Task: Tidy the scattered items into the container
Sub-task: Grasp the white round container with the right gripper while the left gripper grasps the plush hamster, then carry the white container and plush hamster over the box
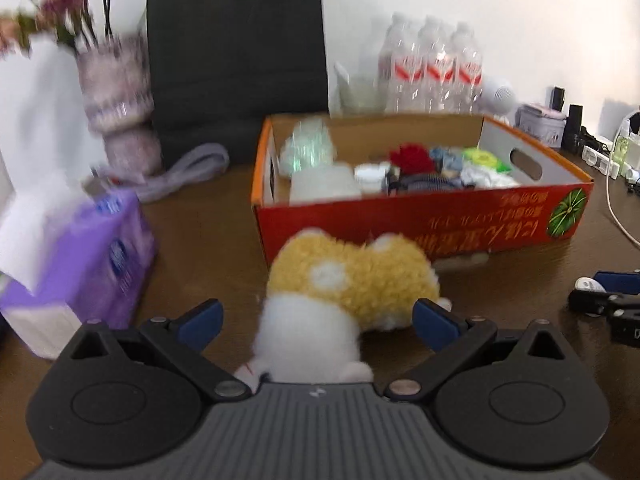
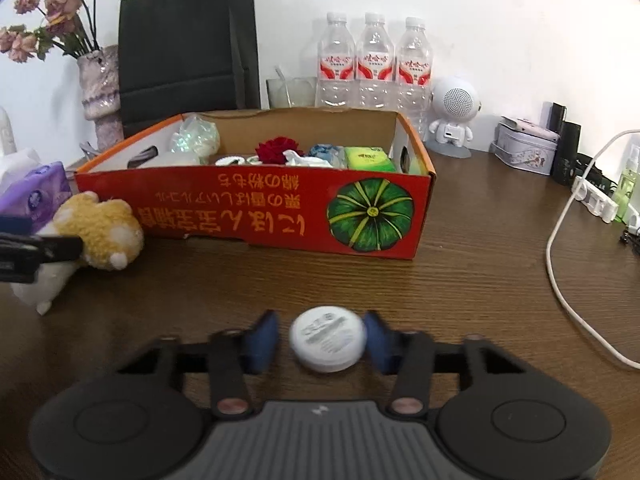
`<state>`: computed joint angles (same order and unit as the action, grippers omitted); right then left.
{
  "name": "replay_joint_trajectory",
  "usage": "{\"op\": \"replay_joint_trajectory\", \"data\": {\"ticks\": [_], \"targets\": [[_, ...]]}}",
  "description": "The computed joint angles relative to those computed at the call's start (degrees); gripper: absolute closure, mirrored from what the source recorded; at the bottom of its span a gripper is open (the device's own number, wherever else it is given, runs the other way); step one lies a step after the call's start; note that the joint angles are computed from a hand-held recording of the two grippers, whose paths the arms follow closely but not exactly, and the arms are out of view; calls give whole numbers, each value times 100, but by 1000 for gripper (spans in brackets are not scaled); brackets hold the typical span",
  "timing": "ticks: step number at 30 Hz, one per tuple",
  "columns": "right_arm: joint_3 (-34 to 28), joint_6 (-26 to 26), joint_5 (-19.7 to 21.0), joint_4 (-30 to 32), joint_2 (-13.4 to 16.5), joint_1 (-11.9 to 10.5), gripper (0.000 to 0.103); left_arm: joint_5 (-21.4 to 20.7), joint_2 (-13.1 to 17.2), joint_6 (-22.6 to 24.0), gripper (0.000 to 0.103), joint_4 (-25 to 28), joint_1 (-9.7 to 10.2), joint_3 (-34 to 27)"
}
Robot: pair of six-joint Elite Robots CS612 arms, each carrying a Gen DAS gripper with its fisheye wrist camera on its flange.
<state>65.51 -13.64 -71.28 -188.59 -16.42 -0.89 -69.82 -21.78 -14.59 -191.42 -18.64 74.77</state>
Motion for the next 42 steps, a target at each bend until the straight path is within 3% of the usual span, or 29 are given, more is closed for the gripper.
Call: {"op": "replay_joint_trajectory", "data": {"ticks": [1, 4, 8, 13, 17, 22, 25, 26, 30, 33, 36, 37, 39, 42], "targets": [[1, -1, 17, -18, 5, -4, 65, -116, 4, -119, 2, -42, 32, 22], [13, 26, 106, -99, 18, -20, 65, -133, -16, -408, 26, -210, 44, 165], [81, 158, 291, -310, -1, -53, 65, -112, -51, -446, 40, -478, 21, 368], [434, 255, 510, -787, -156, -79, 65, 303, -201, -613, 53, -1016, -131, 724], [908, 249, 771, -1395, -352, -139, 65, 708, -441, -295, 55, -1790, -330, 1219], [1428, 195, 1049, -1841, -578, -221, 65, 831, -860, -271, 55, -1842, -502, 1779], [1632, 290, 1161, -2016, -649, -269, 65, 800, -945, -77, 53, -1455, -521, 1743], [1663, 301, 1160, -2004, -660, -275, 65, 727, -917, -9, 49, -1243, -501, 1611], [1720, 368, 1117, -1990, -679, -301, 65, 308, -631, 238, 50, -560, -362, 861], [1685, 481, 1044, -2021, -652, -324, 65, 435, -314, 401, 49, -191, -338, 212], [1622, 593, 892, -1926, -623, -328, 65, 189, -132, 359, 48, 78, -304, -106], [1604, 609, 880, -1887, -613, -334, 65, 39, -101, 284, 44, 146, -285, -129], [1565, 578, 858, -1799, -590, -339, 65, -237, -87, 115, 28, 189, -243, -55], [1500, 495, 840, -1605, -559, -338, 65, -144, -302, -80, 16, -311, -295, 542]]}}
